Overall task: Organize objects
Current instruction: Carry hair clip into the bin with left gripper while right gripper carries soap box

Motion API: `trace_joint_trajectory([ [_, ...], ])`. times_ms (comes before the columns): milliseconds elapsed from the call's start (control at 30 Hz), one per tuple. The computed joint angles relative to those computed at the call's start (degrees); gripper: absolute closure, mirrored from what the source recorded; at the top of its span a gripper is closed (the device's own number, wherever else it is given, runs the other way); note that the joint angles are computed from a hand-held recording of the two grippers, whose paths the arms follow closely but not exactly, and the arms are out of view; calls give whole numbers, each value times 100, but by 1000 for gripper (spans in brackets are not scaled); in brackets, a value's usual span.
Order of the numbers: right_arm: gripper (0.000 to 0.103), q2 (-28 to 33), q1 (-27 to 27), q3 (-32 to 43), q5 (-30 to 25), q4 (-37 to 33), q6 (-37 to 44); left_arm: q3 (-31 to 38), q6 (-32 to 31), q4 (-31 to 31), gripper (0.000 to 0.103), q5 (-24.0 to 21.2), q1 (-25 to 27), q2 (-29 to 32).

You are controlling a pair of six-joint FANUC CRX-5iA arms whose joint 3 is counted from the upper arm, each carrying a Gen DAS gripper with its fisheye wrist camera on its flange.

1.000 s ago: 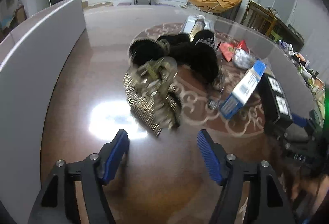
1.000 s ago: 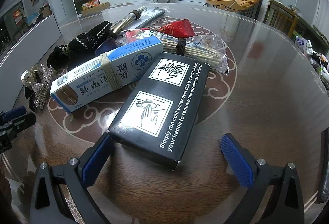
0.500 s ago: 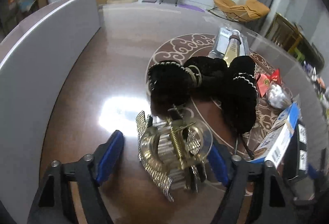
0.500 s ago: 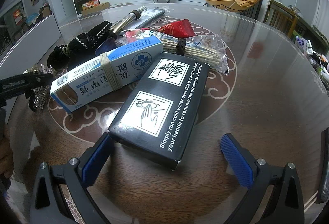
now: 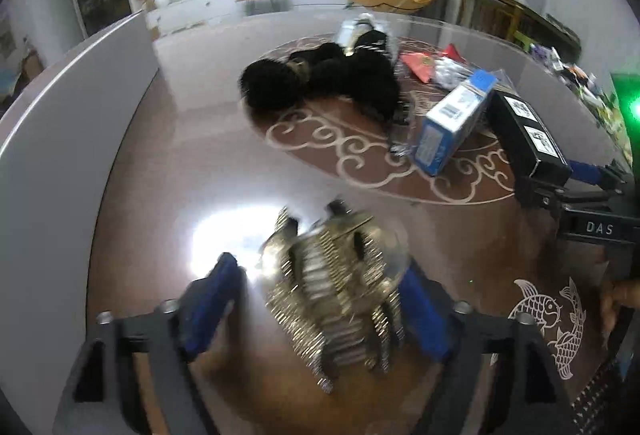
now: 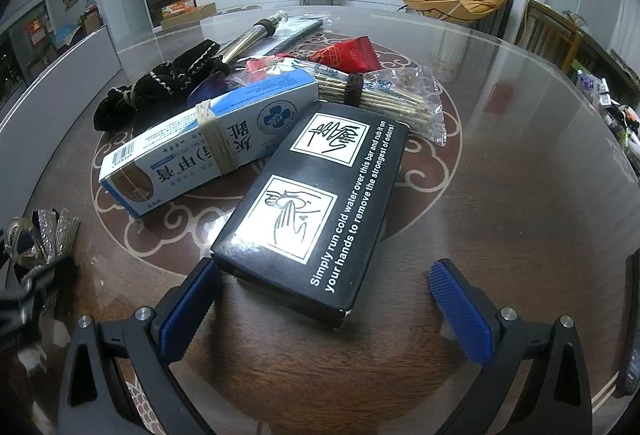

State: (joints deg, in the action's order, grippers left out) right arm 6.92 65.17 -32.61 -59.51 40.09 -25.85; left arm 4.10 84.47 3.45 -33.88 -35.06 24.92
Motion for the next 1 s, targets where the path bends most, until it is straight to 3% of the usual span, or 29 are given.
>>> trace_joint_trajectory([
  [100,0,-225,-127,101,219,-597,776,165,406,-289,16,-235,-1,38],
  [267,0,-560,-516,252,640,-1304,1098,289,848,-514,16,-594,34,27],
  [400,0,-165,-1030,926,655,-2007,1883,182,624,-160,16,-602,67,-36],
  [467,0,98,-1218,1216,478,-2178,2102,421,991,-532,16,-798,-52,43],
  [500,7,161,-1230,1288,356,-2140,2155,499,1183,-720,19,-797,-109,73],
  [533,30,225,-1213,1378,140,-2083,2216,481,1313,-767,36,-698,-117,80],
  [600,42,-4,-1192,1194,310,-2103,2267,438,1461,-814,47,-533,-116,51],
  [800,44,-959,-846,395,752,-1865,1591,-601,284,835,48,372,175,-421],
  [1000,44,-919,-498,833,1022,-1273,1610,-1600,-1052,2546,48,816,464,-1386],
])
